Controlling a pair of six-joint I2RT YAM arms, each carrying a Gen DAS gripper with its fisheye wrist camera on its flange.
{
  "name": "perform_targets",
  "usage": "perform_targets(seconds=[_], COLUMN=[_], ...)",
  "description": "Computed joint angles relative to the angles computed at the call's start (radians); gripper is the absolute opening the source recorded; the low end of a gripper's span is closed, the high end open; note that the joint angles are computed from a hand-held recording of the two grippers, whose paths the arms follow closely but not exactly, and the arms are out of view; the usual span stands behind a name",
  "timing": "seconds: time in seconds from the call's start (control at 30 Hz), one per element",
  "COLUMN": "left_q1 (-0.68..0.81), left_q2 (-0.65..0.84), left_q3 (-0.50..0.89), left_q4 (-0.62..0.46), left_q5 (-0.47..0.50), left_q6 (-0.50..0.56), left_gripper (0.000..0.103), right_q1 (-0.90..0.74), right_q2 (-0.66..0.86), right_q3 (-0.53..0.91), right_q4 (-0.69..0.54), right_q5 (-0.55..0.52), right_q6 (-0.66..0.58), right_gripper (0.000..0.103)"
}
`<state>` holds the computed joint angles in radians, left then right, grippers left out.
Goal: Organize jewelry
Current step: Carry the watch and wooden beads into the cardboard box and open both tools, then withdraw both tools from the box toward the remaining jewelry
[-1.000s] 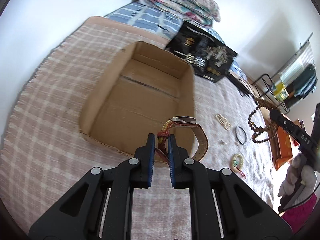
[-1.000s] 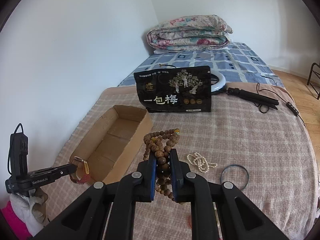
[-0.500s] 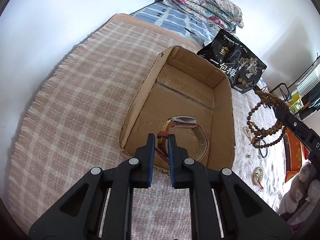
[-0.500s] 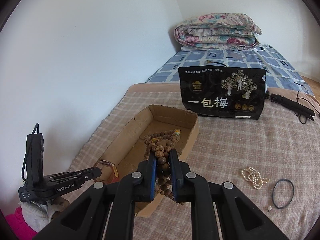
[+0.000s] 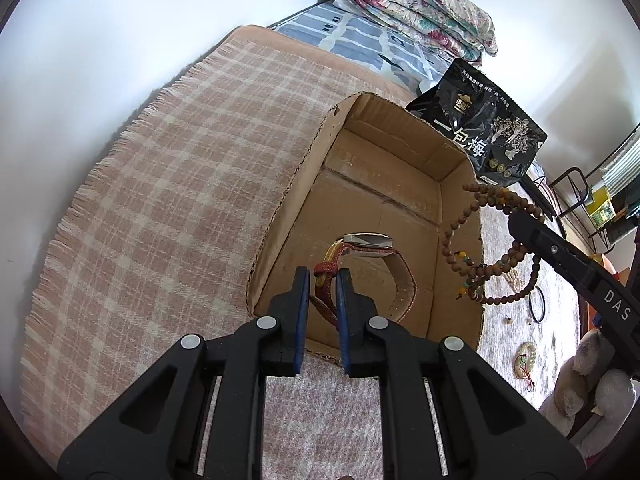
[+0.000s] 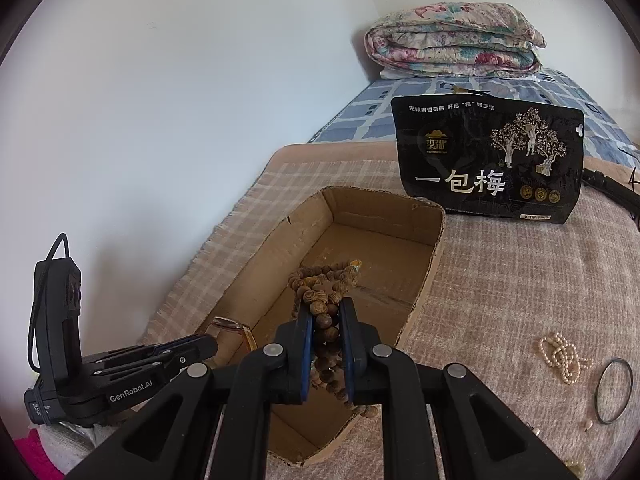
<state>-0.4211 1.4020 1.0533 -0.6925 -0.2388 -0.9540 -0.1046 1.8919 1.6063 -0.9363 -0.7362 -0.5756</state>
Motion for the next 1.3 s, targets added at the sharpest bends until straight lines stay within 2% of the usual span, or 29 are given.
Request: perform_targets(seconds=[0.03, 0.1, 0.13, 0.2, 0.5, 0.73, 1.1, 1.2, 1.27, 1.3], left_q1=[0.000, 0.007, 0.011, 0.013, -0.023, -0.059, -0.152, -0.189, -0.213, -0.224], left_q2=[0.002, -0.002, -0.007, -0.014, -0.013, 0.003, 0.047, 0.090, 0.125, 0.142], left_q3=[0.004, 0.004, 0.002, 0.002, 0.043, 0.078, 0.154, 0.201, 0.236, 0.256], left_q4=[-0.007, -0.014, -0.013, -0.016, -0.047, -0.065, -0.057, -0.053, -0.050, -0.048], left_q5=[-0.007, -0.008, -0.005, -0.014, -0.052, -0.082, -0.145, -0.170, -0.185, -0.193], left_q6=[-0.001, -0.007, -0.006, -0.004, 0.001, 0.000, -0.029, -0.028, -0.025, -0.023], left_gripper=[0.012, 0.017, 0.021, 0.025, 0.025, 0.025, 0.025, 0.026, 0.034, 0.044], right_q1=[0.002, 0.004, 0.002, -0.003, -0.042, -0.093, -0.244, -0.301, -0.340, -0.360], right_q2=[0.000, -0.005, -0.009, -0.015, -0.027, -0.046, -0.027, -0.017, -0.011, -0.008], right_q3=[-0.002, -0.007, -0.012, -0.017, -0.008, 0.011, 0.115, 0.144, 0.158, 0.164], right_q4=[0.002, 0.016, 0.023, 0.035, 0.033, 0.025, -0.022, -0.028, -0.012, 0.001], right_q5=[0.004, 0.018, 0.018, 0.026, 0.028, 0.026, 0.019, 0.018, 0.024, 0.025], right_q6=[0.000, 0.012, 0.016, 0.025, 0.016, -0.015, -0.100, -0.133, -0.146, -0.149], right_gripper=[0.015, 0.035, 0.038, 0.041, 0.047, 0.057, 0.083, 0.093, 0.098, 0.100])
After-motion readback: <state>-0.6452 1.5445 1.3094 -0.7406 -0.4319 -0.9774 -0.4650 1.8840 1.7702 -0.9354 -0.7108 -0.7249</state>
